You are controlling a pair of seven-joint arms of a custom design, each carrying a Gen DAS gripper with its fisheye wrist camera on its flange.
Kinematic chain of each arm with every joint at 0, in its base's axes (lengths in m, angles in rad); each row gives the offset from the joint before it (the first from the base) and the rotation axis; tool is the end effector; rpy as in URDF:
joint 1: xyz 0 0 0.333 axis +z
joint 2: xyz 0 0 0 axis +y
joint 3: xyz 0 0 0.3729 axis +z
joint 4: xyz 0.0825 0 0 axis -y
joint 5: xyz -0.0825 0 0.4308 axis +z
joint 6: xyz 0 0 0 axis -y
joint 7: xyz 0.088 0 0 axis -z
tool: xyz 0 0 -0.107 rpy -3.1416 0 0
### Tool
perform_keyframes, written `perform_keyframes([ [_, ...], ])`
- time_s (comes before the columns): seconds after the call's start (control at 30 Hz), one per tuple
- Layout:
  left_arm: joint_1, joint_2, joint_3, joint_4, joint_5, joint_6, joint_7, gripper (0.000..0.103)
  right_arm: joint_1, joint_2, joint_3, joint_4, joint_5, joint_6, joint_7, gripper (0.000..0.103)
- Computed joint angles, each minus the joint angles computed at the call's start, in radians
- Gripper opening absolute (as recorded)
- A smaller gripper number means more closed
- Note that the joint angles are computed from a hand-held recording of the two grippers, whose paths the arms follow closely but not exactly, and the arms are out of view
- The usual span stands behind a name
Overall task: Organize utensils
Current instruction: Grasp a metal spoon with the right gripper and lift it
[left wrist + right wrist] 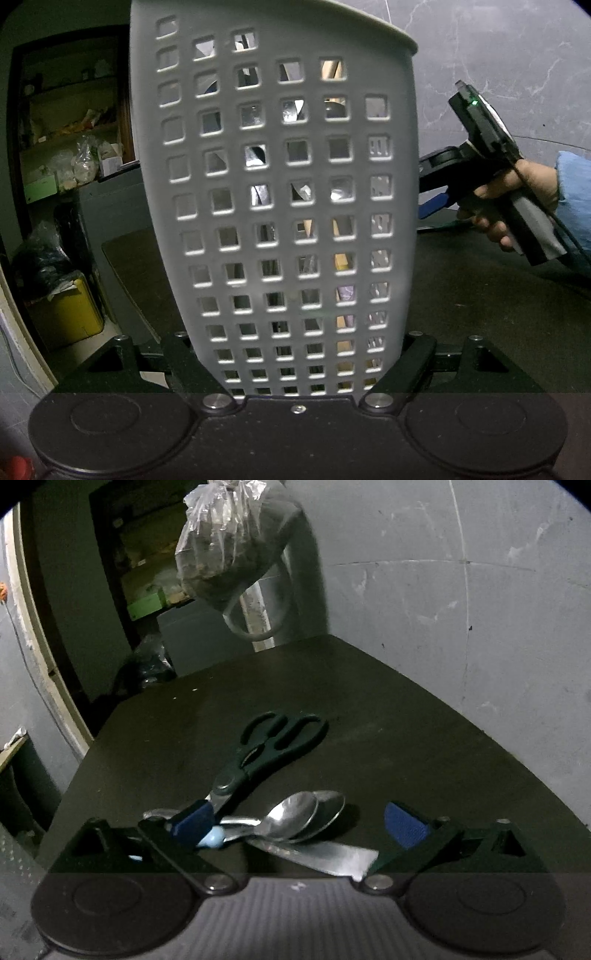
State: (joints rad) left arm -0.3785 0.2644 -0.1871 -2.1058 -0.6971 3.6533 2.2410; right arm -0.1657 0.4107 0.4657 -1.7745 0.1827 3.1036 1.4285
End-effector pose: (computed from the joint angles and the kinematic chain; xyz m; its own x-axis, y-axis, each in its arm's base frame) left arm 0.5913 -0.2654 0.4517 -0.2729 -0.9558 -0.1093 -0.3344 0.2008 -0.9208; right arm 0.7409 0.1563 0.4896 0.2399 -0.9466 -0.2155 -0.6031 0.0286 -0.7971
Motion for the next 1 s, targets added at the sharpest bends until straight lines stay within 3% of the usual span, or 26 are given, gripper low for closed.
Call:
perform_keyframes([
  [0.2,0.000,-0.001,0.001,0.000,0.001,-0.002,0.000,0.081,0.157,0.000,-0.185,0.012,-0.092,0.013,0.101,0.056],
  [0.27,0.001,-0.002,0.000,-0.002,0.003,-0.003,-0.002,0.081,0.178,-0.003,-0.212,0.007,-0.118,0.021,0.137,0.037],
  [0.3,0.001,-0.002,0.000,-0.002,0.004,-0.003,-0.002,0.081,0.163,-0.004,-0.197,0.002,-0.121,0.025,0.143,0.033],
  [0.33,0.003,-0.003,0.000,-0.003,0.006,-0.003,-0.005,0.081,0.140,-0.006,-0.172,-0.006,-0.123,0.030,0.140,0.027],
  [0.6,0.002,-0.003,0.001,-0.003,0.006,-0.003,-0.004,0.081,-0.090,-0.039,0.070,-0.106,-0.134,0.081,0.067,0.019],
  [1.0,0.006,0.002,0.000,-0.002,0.020,-0.002,-0.019,0.081,-0.702,-0.067,0.678,-0.341,-0.291,0.147,0.033,0.014],
])
